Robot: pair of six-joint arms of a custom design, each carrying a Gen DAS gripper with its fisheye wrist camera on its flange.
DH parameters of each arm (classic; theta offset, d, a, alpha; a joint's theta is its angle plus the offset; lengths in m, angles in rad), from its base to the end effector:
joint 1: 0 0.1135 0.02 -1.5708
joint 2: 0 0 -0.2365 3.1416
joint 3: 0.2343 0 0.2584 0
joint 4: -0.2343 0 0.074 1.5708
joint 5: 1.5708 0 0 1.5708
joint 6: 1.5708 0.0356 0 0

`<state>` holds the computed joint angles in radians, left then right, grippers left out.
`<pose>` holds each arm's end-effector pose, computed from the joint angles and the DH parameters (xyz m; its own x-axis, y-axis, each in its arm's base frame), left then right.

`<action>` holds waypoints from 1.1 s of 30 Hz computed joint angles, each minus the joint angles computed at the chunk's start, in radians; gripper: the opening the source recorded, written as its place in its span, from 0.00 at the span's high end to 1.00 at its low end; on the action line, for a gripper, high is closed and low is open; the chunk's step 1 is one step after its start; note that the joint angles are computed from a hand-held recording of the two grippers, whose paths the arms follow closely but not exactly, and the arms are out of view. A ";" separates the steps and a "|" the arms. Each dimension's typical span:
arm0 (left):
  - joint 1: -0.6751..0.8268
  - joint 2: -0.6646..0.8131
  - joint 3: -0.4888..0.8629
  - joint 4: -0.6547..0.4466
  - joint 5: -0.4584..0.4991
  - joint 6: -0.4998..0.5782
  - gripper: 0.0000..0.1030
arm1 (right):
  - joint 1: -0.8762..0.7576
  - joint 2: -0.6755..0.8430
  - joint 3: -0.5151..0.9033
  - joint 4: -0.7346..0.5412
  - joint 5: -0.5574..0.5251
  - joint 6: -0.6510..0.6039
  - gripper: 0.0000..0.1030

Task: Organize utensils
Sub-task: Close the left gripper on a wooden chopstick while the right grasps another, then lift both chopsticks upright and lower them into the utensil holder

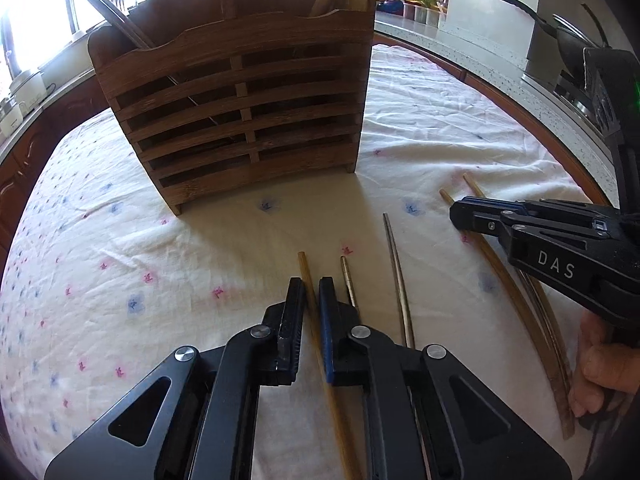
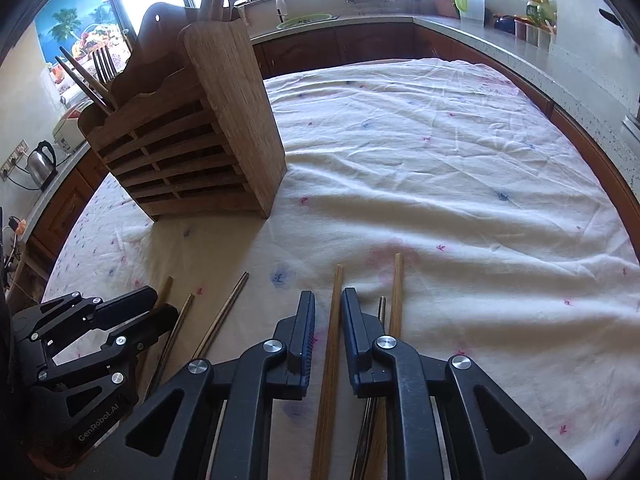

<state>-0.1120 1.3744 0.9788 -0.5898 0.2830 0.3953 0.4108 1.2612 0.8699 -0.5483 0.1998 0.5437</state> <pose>0.2858 -0.0421 0.2138 -0.6640 0.4468 -0.5995 0.5595 0.8288 -0.0020 0.2480 0.1003 0.2104 -0.7803 0.2131 -0.5879 0.1398 0.9758 0.1681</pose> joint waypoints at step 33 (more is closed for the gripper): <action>0.671 -0.182 0.273 -0.616 0.659 0.327 0.96 | 0.507 -0.458 0.019 -0.207 0.385 0.323 0.95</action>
